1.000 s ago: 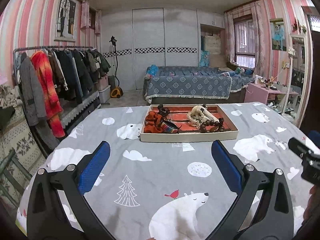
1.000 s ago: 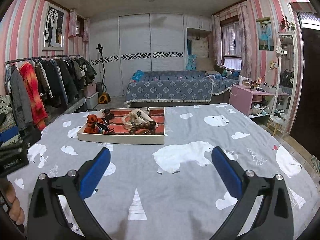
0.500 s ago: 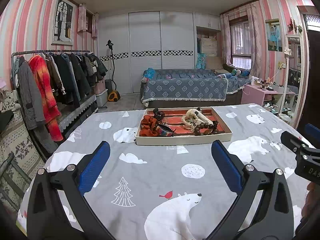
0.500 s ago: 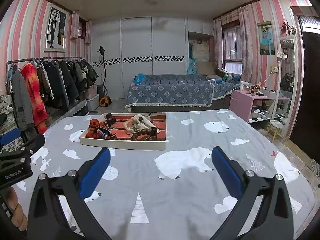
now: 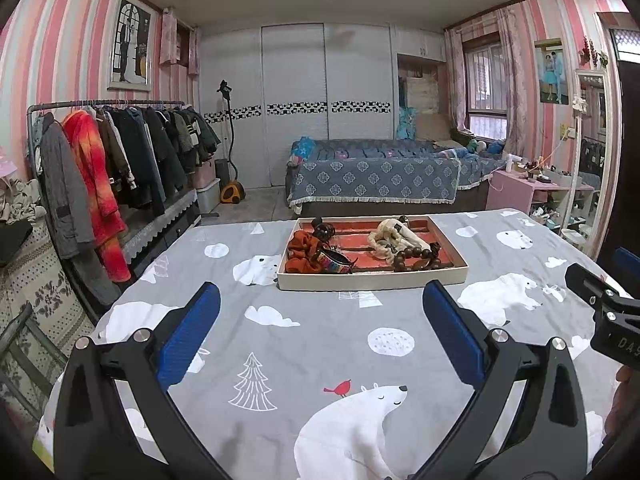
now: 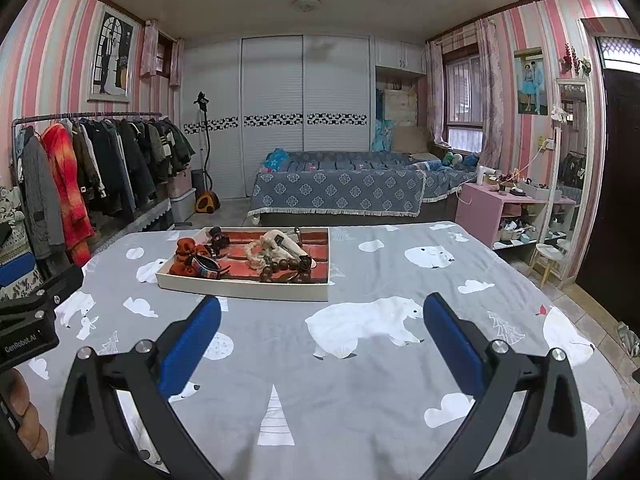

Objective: Organize jewelry

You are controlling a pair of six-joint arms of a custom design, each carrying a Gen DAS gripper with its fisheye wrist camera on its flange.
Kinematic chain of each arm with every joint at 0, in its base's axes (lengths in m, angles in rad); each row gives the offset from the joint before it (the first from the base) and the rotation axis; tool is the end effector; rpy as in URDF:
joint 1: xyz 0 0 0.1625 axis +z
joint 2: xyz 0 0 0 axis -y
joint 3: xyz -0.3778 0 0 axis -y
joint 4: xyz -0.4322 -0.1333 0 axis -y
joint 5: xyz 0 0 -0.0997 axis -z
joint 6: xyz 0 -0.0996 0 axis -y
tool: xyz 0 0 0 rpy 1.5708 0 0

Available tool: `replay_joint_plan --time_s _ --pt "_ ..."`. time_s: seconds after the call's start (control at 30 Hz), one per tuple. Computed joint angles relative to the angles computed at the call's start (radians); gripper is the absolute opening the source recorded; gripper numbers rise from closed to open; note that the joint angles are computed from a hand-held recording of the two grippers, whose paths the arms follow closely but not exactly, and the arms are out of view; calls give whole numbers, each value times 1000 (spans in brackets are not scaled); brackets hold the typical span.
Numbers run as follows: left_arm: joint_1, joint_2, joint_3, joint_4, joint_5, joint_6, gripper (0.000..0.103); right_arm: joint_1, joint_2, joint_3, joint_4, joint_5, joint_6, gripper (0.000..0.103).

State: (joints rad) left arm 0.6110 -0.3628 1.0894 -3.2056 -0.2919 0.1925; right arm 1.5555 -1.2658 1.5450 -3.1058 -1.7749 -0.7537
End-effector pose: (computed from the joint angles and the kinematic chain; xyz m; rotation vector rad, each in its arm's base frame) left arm -0.4914 -0.6234 0.0704 0.4457 1.9214 -1.3553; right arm 0.1031 -0.6542 0.4683 0.6244 -2.0548 1.3589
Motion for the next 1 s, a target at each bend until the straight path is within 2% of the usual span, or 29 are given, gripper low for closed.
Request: replay_joint_plan --time_s 1.0 --pt "-3 -7 12 -9 6 7 98 7 13 -3 -16 -29 -16 99"
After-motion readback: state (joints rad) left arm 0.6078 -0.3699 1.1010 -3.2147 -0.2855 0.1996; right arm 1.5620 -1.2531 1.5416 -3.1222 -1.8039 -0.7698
